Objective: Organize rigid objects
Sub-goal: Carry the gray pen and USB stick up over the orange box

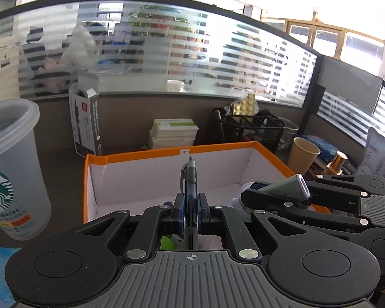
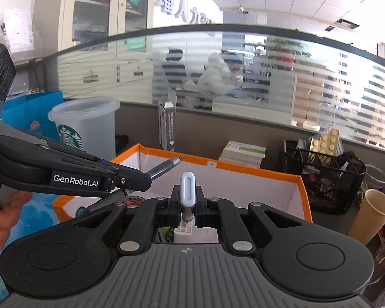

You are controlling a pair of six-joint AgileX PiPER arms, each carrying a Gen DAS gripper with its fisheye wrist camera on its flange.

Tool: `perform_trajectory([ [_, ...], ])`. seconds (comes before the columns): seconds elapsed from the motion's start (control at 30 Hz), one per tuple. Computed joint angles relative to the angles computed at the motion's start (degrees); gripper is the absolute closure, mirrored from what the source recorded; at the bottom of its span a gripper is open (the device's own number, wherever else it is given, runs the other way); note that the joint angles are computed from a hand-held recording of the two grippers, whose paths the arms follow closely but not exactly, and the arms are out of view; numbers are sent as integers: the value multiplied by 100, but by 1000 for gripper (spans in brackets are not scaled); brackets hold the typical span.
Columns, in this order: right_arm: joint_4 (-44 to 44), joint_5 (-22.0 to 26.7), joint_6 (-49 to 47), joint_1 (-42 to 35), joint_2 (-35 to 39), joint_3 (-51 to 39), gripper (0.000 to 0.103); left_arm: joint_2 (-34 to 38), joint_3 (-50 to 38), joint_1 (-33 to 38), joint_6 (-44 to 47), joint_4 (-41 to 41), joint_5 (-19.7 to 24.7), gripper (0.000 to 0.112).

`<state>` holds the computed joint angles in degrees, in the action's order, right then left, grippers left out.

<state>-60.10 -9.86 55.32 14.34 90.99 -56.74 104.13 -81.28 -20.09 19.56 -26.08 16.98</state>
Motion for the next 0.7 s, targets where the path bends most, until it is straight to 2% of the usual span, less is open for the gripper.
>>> perform_trajectory([
  [0.47, -1420, 48, 1466, -45, 628, -570, 94, 539, -425, 30, -481, 508, 149, 105],
  [0.7, -2479, 130, 2521, -23, 832, -734, 94, 716, -559, -11, -682, 772, 231, 105],
])
